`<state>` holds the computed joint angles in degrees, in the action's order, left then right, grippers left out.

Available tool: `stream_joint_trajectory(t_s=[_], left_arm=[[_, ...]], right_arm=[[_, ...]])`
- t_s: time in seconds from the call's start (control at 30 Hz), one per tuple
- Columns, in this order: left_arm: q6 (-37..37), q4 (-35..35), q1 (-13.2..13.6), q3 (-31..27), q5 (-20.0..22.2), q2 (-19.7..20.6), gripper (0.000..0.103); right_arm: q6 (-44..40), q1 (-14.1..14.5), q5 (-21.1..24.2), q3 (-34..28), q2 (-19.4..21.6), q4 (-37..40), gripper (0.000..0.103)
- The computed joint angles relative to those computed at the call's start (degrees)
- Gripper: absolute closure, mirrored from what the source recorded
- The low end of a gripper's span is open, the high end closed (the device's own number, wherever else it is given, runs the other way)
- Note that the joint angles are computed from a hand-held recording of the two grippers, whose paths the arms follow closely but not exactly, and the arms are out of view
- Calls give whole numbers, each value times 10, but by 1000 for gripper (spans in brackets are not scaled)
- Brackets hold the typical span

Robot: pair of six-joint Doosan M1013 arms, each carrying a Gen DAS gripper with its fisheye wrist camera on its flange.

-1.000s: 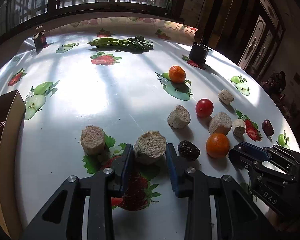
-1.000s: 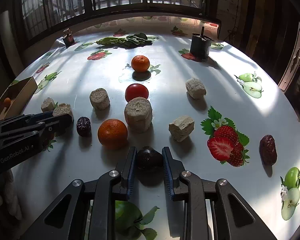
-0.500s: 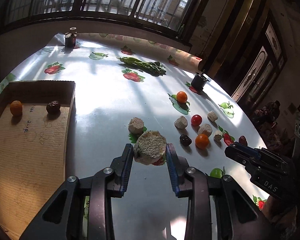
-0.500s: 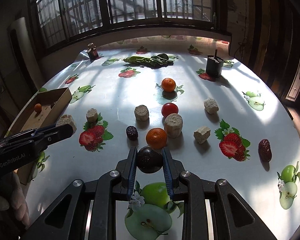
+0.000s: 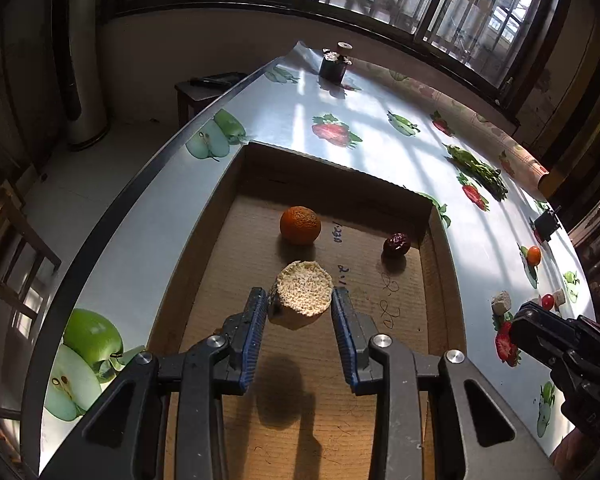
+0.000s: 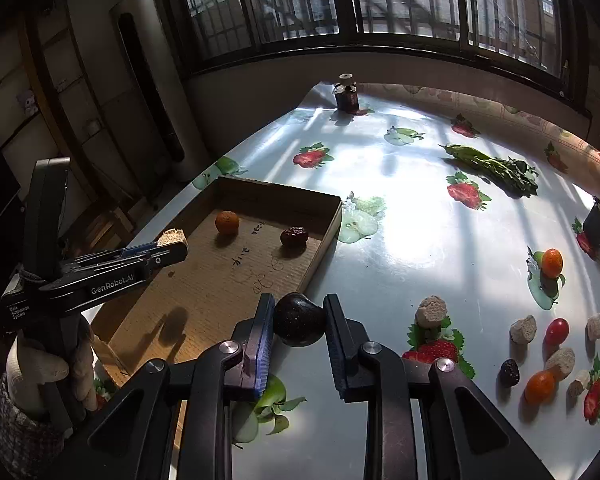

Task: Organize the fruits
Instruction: 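Lower the cake and plum into the cardboard box and open both tools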

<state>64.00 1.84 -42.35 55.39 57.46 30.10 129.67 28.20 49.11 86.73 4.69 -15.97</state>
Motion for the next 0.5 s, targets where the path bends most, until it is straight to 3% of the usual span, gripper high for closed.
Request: stream_joint_trajectory(t_s=[0.23,0.5], left_arm=[[-10,4,10,-37,46,28,70],[-2,-27,17,-46,52,39,69]], right_arm=[[-44,-11,30,-58,75,46,76],[-55,-5,58,-87,109,23,76]])
